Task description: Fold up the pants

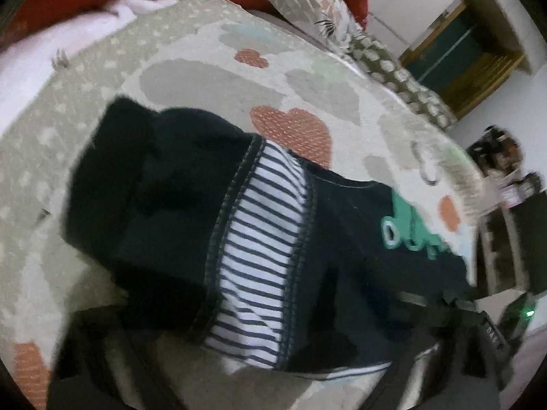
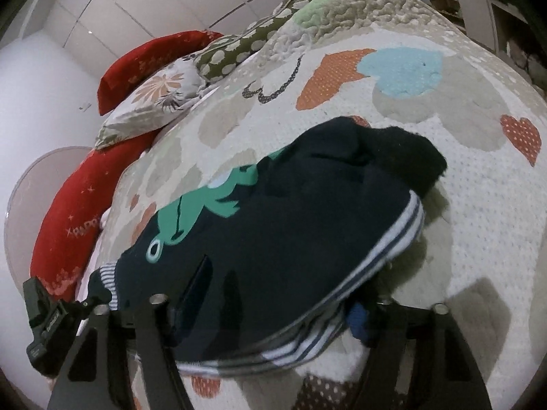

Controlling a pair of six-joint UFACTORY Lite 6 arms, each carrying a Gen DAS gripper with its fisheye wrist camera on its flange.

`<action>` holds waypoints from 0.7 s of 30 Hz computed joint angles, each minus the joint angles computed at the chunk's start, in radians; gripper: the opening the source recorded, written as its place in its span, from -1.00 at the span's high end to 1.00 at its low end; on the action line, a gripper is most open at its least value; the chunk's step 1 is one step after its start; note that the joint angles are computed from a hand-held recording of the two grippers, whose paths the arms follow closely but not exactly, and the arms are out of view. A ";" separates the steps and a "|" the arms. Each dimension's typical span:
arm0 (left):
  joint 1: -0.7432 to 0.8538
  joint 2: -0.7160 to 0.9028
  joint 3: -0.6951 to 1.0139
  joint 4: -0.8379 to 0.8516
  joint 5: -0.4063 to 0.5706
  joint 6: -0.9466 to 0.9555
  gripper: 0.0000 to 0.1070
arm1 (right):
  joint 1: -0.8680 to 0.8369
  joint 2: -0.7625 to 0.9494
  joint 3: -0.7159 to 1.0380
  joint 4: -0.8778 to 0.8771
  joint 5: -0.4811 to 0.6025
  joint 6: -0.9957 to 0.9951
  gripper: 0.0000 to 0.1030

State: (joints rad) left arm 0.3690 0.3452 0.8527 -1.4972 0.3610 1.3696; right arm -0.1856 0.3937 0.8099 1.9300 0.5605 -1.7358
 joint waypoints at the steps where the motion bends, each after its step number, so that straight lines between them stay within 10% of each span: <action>1: -0.013 -0.003 0.010 0.084 -0.036 -0.073 0.49 | -0.005 0.013 0.016 -0.036 -0.005 0.038 0.67; 21: 0.424 -0.800 -0.467 0.534 0.399 -0.286 0.80 | -0.350 -0.532 -0.414 -0.535 0.308 0.256 0.72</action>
